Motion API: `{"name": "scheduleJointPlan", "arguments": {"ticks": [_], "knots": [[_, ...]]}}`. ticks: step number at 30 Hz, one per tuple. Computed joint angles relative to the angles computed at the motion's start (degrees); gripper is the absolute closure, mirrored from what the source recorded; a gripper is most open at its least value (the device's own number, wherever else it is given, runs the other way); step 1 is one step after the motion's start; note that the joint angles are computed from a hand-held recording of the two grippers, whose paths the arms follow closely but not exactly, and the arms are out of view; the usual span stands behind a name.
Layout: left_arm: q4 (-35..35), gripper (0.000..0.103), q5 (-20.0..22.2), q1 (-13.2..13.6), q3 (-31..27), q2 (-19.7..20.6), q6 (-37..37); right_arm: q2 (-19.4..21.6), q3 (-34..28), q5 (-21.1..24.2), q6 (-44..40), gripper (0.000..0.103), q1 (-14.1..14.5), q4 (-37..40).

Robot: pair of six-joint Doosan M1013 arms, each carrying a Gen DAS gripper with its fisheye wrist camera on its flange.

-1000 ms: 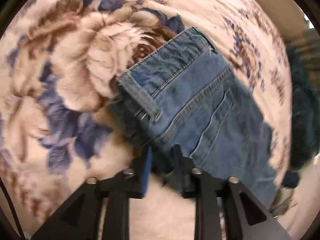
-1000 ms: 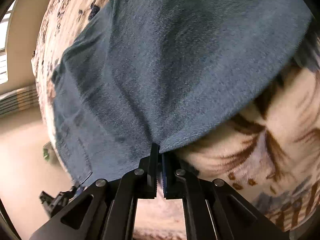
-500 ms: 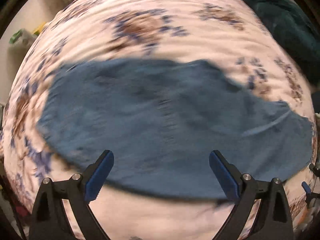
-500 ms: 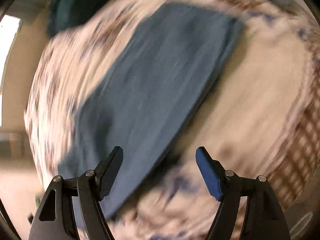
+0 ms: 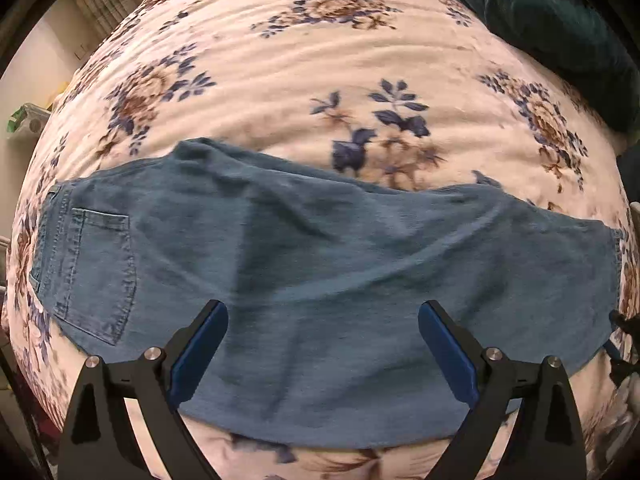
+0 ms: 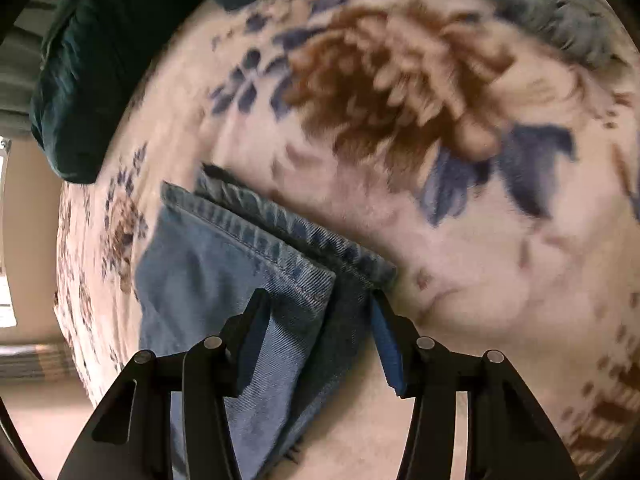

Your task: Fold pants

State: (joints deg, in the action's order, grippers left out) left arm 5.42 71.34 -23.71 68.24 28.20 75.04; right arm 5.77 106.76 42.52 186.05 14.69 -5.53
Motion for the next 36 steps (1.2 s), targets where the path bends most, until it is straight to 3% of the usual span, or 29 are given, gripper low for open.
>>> {"name": "scheduleJointPlan", "arguments": {"ticks": [2,3,5,8,12,16,20,21,23,25,27,29,34,35,36], "knots": [[0.6,0.005,0.3,-0.6,-0.5,0.3,-0.5,1.3,-0.7,1.7,-1.7,0.077,0.2,-0.6],[1.4,0.005,0.6,-1.0,-0.7,0.5,-0.6,1.4,-1.1,2.5,-1.7,0.082,0.7,-2.2],[2.0,0.006,1.1,-1.3,-1.0,0.6,-0.9,2.2,-3.2,7.6,-2.3,0.089,2.1,-5.3],[2.4,0.005,1.4,-1.4,-1.0,0.5,-1.1,2.0,-5.1,11.4,0.1,0.092,3.9,-10.5],[2.8,0.005,1.9,-1.3,-0.6,0.5,-1.8,1.5,-4.1,11.4,0.2,0.093,3.5,-8.2],[2.3,0.006,2.4,-0.8,-0.2,0.4,-2.9,-0.7,0.3,3.6,-5.8,0.093,0.0,2.8],[1.8,0.006,2.0,-0.6,0.5,-0.2,-3.5,-1.9,-0.6,3.6,-12.6,0.087,-2.1,5.8],[1.8,0.006,2.0,-0.7,0.6,-0.2,-3.5,-1.5,-2.1,5.5,-14.7,0.082,-2.4,4.5],[1.8,0.006,1.9,-0.8,0.7,-0.3,-3.5,0.1,-5.0,8.6,-20.2,0.050,-3.1,3.3],[2.3,0.006,1.8,-1.0,0.9,-0.3,-3.8,2.1,-7.5,9.9,-26.6,0.042,-4.2,4.4],[4.6,0.005,1.4,-1.8,1.1,-0.3,-4.1,5.2,-10.4,12.2,-33.3,0.042,-5.5,6.7],[7.9,0.006,1.0,-2.6,1.2,-0.2,-4.1,7.2,-12.6,11.5,-36.8,0.042,-6.3,8.0],[13.8,0.005,-0.3,-4.2,1.2,0.4,-5.6,12.9,-20.0,14.8,-45.6,0.043,-6.0,4.9],[13.5,0.005,-0.2,-4.2,1.1,0.6,-5.6,14.1,-21.5,17.2,-46.9,0.048,-5.8,4.3],[12.9,0.005,0.1,-4.1,0.8,0.9,-5.6,15.4,-23.0,19.6,-48.1,0.059,-5.4,3.1]]}}
